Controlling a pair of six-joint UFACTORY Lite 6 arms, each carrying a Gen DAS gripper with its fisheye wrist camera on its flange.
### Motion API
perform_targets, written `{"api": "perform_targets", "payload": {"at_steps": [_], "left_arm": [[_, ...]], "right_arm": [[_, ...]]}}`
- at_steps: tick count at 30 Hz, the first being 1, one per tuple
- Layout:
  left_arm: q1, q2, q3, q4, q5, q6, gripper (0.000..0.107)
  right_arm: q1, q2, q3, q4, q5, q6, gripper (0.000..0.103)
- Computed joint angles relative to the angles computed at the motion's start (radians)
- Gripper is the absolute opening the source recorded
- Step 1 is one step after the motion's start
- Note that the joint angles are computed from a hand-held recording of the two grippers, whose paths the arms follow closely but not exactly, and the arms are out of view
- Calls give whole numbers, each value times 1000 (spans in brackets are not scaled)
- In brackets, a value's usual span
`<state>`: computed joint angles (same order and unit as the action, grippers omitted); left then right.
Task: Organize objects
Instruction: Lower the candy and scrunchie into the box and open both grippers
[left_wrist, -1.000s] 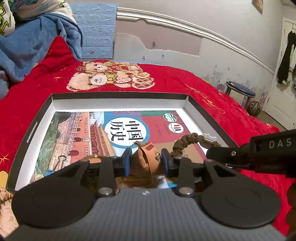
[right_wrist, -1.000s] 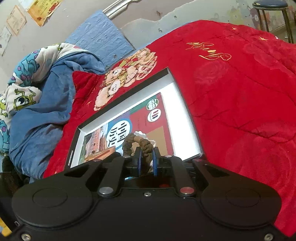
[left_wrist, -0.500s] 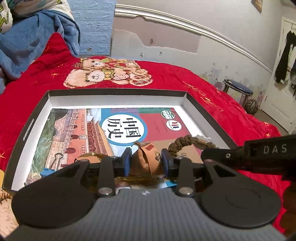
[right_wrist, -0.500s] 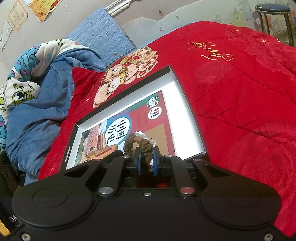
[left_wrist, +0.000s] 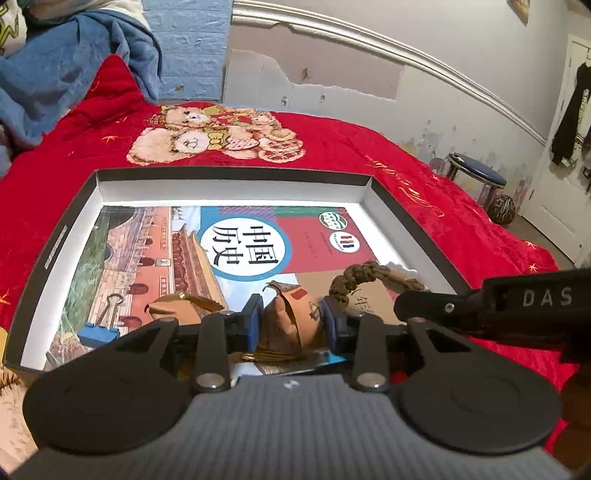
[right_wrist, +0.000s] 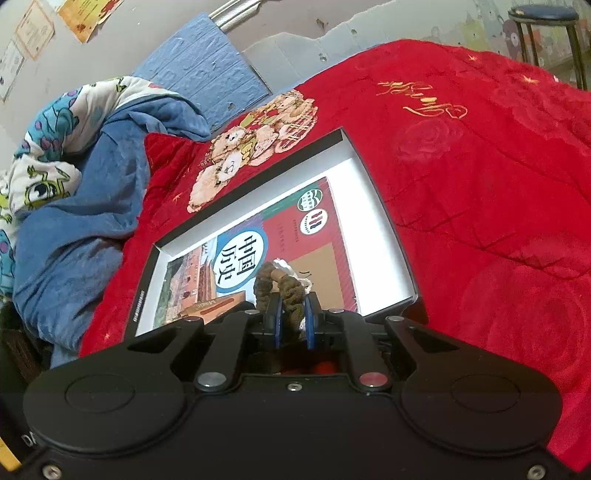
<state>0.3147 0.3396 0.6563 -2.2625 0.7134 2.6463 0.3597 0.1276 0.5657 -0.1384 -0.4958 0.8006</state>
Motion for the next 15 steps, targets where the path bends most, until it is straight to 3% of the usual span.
{"api": "perform_targets", "payload": {"at_steps": [10, 15], "left_arm": [[16, -8, -17, 39, 13, -46, 39], [38, 18, 14, 106, 19, -110, 39]], "right_arm": [[61, -3, 0, 183, 14, -151, 13], [122, 1, 35, 407, 62, -365, 13]]}}
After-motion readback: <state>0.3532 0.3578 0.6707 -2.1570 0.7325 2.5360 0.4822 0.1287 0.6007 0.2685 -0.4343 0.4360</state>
